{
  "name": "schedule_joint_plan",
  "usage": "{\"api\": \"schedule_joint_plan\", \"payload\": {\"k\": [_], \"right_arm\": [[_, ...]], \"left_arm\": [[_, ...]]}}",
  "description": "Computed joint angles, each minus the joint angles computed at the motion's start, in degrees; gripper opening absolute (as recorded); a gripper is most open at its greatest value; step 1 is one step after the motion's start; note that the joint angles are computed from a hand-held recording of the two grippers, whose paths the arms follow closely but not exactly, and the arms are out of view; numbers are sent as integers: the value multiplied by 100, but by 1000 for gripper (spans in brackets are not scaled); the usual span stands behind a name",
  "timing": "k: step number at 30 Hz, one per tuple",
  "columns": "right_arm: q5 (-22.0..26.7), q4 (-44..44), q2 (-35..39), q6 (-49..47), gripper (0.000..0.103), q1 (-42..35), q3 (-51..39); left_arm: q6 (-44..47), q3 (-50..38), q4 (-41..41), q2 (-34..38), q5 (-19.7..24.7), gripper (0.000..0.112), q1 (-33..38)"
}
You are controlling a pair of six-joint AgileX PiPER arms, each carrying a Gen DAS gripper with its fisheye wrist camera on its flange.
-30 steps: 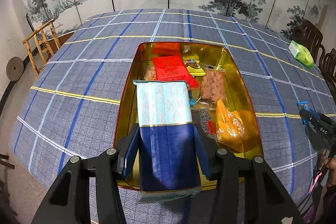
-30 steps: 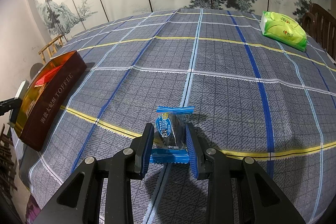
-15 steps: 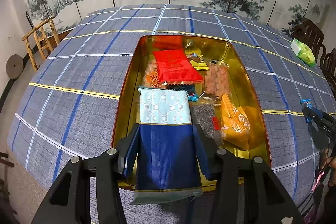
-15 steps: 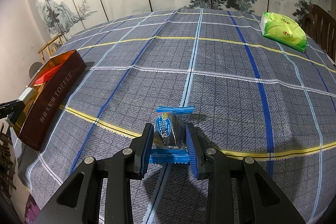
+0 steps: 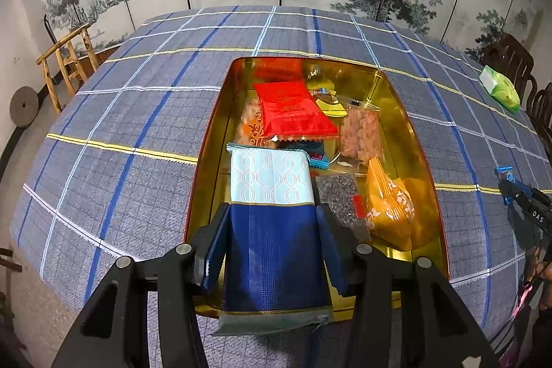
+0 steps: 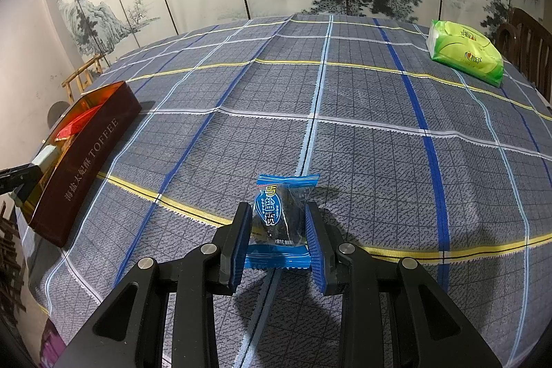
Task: Organize snacks
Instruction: 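Lower the blue-and-white box into the gold tin with the left gripper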
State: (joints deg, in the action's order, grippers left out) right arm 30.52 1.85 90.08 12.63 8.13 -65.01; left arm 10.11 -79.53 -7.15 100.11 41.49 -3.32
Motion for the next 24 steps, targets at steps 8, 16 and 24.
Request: {"api": "schedule_joint_plan", "payload": {"k": [8,16,24], "right_arm": [[3,-16,6,11,32,4,-6],[5,-17,8,11,32,5,-9],[10,-40,11,31,32,15,-14]], "left_arm": [[-106,-161,66,104,-8,45,-92],[-110,51,89,58,-145,45,-130],[-119,218,128,-104,-328,45,-126]]}}
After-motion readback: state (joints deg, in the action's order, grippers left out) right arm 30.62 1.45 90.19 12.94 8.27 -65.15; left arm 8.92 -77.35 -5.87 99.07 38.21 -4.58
